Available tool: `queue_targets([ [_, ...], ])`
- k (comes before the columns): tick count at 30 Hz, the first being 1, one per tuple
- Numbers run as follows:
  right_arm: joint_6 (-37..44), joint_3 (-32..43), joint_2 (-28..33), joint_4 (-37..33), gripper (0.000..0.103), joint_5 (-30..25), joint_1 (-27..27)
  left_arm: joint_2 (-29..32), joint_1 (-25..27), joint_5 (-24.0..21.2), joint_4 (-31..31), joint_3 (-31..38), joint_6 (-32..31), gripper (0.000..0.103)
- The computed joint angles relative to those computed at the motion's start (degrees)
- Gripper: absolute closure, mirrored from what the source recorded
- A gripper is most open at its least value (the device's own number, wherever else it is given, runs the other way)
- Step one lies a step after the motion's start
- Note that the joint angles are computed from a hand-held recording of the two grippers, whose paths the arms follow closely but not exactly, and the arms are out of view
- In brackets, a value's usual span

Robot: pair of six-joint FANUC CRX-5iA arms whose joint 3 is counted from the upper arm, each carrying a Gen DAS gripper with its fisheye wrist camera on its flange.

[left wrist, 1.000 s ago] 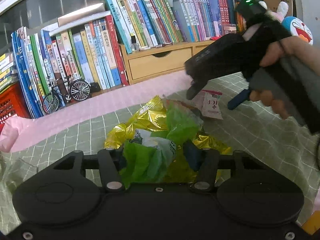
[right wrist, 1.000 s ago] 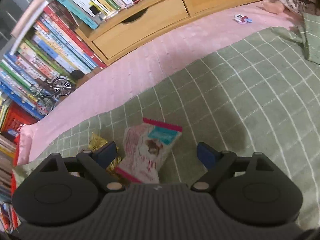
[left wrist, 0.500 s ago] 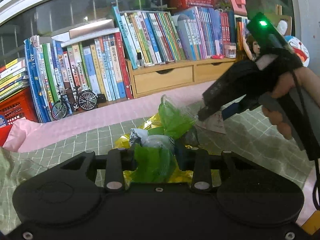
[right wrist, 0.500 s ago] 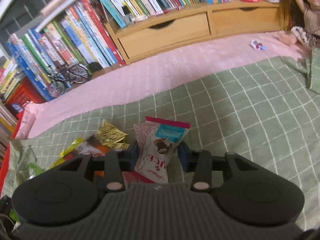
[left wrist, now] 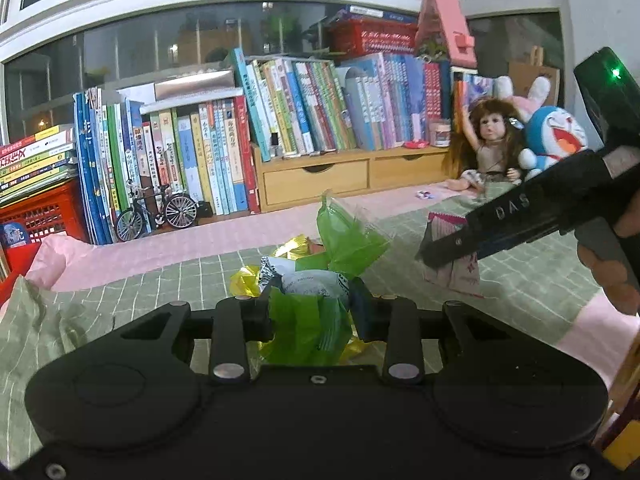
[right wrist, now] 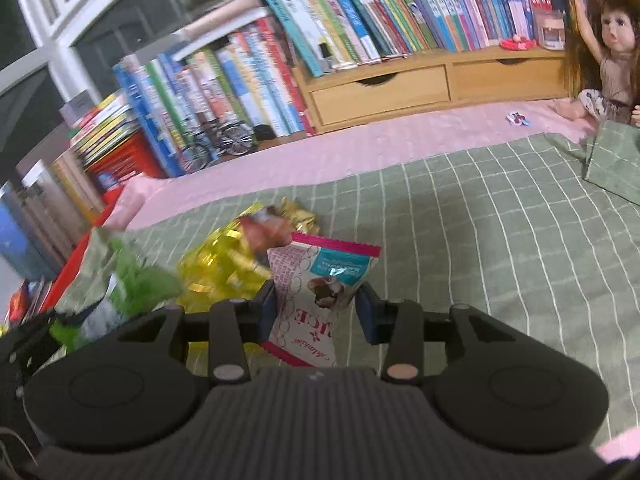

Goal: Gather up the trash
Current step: 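Carry the green wrapper and pink packet past the bed edge over the bin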

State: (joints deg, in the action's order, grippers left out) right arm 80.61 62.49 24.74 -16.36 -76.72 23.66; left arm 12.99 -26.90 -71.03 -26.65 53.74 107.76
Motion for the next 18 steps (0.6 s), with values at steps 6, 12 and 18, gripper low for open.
queue_targets([
  [6,2.6,-11.6,-8.7,-2.1,0.057,3.8,-0.1,-4.1,-2.6,0.9,-0.2,-4.4,1.7,0.069],
  [12,3.7,-21.0,-15.7,-4.3,0.056,7.8,-0.6,-8.3,-4.9,1.8,-0.4,-9.5,4.1,0.069],
  [18,3.9,-30.3,-22.2,-7.3,0.055,11.2,-1.3,-12.2,-7.2,2.4,-0.7,-14.7,5.7,0.069],
])
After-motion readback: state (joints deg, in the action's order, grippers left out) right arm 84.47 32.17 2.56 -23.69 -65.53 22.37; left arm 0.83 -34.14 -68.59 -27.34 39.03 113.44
